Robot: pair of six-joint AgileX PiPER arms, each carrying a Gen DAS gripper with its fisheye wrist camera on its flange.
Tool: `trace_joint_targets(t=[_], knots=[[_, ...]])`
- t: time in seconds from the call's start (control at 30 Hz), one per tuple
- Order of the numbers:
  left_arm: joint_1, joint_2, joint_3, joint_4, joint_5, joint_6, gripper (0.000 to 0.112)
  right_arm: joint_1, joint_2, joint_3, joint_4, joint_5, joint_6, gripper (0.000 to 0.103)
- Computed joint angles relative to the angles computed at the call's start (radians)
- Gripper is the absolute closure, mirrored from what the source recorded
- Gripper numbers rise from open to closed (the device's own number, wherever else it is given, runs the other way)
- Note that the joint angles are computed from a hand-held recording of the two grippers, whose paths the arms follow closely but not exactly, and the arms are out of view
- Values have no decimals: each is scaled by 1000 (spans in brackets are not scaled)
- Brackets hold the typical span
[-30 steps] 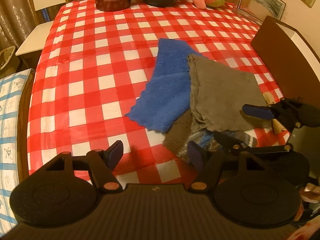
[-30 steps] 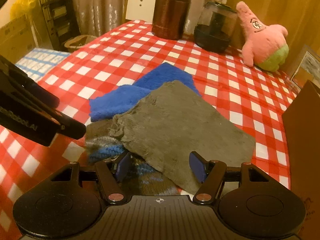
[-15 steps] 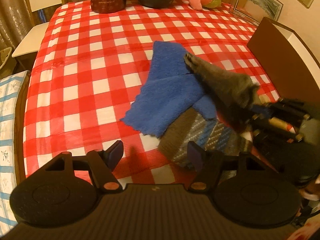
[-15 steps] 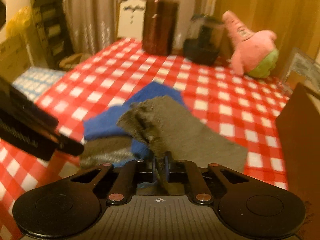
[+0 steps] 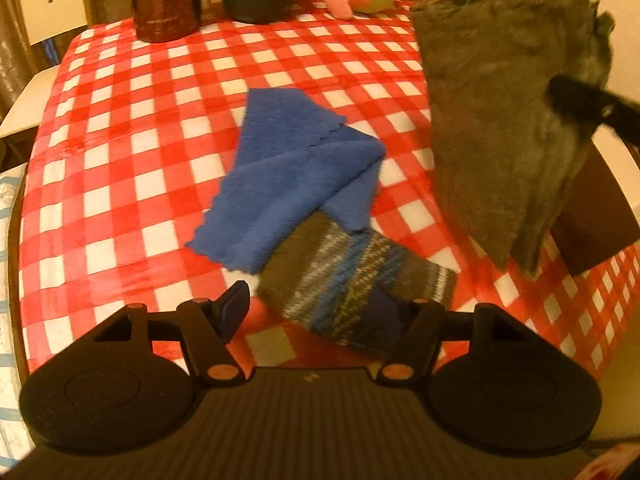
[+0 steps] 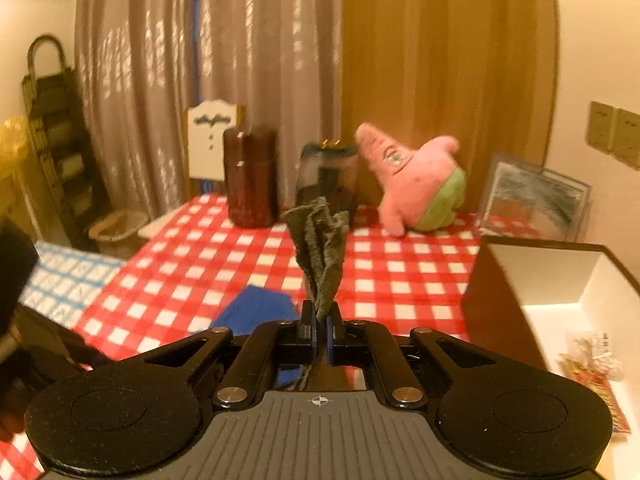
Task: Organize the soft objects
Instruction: 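Grasp the grey felt cloth with the right tool and lift it, then carry the grey felt cloth with the right tool toward the box while the left tool grasps the beige glove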
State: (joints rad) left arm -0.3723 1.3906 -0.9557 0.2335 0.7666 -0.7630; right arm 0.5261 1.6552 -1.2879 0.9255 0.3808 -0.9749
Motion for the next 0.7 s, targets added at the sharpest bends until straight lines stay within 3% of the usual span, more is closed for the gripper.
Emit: trace_joint_targets(t=[0.37,0.7], knots=[[-90,94,-108,-44,-27,77,47,-132,-210,102,-186,88,313,99],[-175,278,-336,-69,-26,216,47,-279,-331,148,-195,145,384,99]])
